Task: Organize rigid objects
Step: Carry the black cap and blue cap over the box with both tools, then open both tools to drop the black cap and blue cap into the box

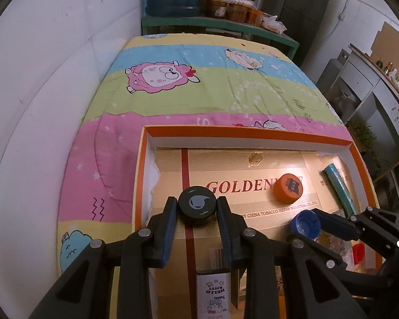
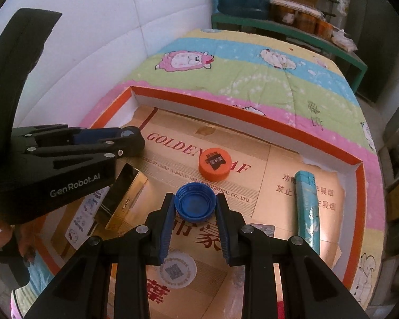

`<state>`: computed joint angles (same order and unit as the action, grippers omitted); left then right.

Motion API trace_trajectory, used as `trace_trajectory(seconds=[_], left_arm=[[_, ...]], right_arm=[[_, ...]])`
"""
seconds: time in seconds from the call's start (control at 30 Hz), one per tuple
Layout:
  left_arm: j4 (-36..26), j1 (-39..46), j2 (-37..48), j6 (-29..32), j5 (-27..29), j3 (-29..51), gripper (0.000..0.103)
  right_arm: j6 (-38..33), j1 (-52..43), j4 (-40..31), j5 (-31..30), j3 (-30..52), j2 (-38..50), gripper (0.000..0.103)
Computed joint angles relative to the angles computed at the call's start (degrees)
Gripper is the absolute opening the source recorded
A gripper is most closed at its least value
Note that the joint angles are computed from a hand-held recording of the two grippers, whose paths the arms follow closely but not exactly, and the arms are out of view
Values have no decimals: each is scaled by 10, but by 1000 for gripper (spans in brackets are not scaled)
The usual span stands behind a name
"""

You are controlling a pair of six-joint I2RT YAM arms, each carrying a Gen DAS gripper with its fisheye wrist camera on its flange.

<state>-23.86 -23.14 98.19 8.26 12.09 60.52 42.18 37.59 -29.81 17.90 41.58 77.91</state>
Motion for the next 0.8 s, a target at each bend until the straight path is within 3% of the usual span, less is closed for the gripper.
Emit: trace_trajectory(seconds=[0.4,0.8], left_arm=[[17,1,-5,17,1,-15,31],[24,-1,-8,18,15,-21,43]], right_arm=[[-6,-3,4,1,3,11,31],[-5,-6,12,-6,-4,2,33]])
